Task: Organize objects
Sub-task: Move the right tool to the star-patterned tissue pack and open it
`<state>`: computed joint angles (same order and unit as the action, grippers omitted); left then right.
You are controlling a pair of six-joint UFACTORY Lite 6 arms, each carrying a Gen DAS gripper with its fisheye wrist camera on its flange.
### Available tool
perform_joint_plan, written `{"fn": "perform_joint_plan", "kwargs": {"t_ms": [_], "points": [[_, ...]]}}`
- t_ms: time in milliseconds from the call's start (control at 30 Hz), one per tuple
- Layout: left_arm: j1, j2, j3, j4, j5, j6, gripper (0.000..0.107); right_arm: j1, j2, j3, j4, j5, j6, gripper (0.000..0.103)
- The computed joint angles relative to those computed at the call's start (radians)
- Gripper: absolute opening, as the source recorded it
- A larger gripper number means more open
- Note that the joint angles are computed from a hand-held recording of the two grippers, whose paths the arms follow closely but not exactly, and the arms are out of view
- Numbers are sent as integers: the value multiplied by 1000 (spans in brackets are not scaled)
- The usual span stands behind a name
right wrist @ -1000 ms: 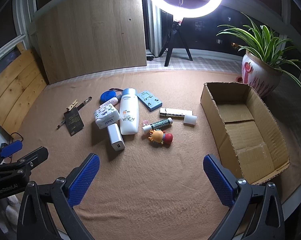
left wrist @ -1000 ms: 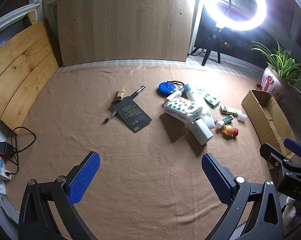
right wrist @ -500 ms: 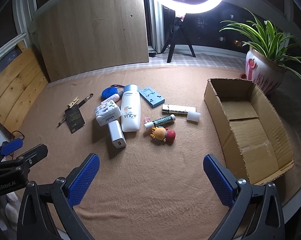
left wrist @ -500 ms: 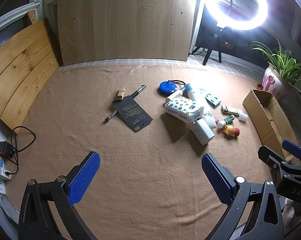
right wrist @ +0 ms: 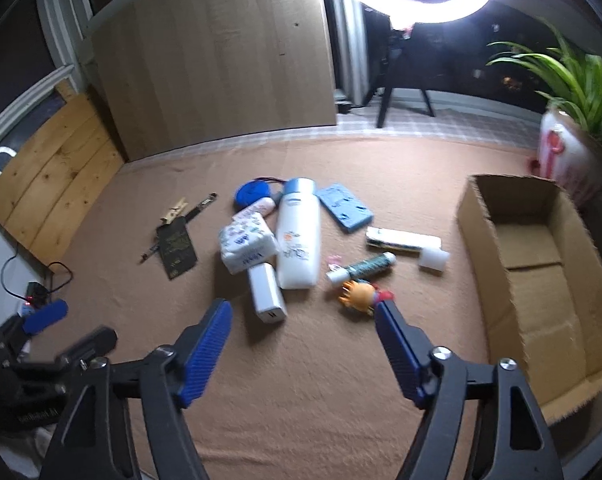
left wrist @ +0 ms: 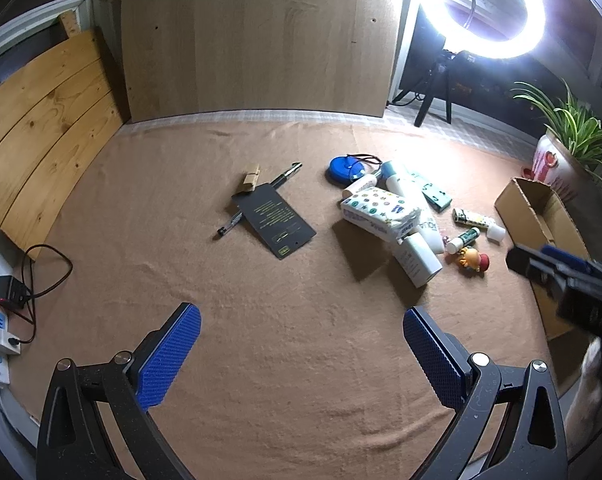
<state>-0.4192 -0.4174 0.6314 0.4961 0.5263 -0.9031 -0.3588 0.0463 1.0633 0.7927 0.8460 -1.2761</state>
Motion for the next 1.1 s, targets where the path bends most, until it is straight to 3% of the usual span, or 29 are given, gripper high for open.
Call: {"fn": "perform_joint_plan", "kwargs": {"t_ms": [200, 467, 633, 1100], "points": [[79, -67, -61, -56, -1, 76, 103, 104, 121, 122, -15, 21, 61, 62], [189, -130, -121, -138, -6, 188, 103, 217, 401, 403, -42, 131, 242, 56], [265, -167, -150, -188, -5, 260, 103, 269, 546, 572, -88, 168, 360, 45], [372, -215, -180, -256, 12, 363, 102, 367, 718, 753, -225, 128, 519, 36]]}}
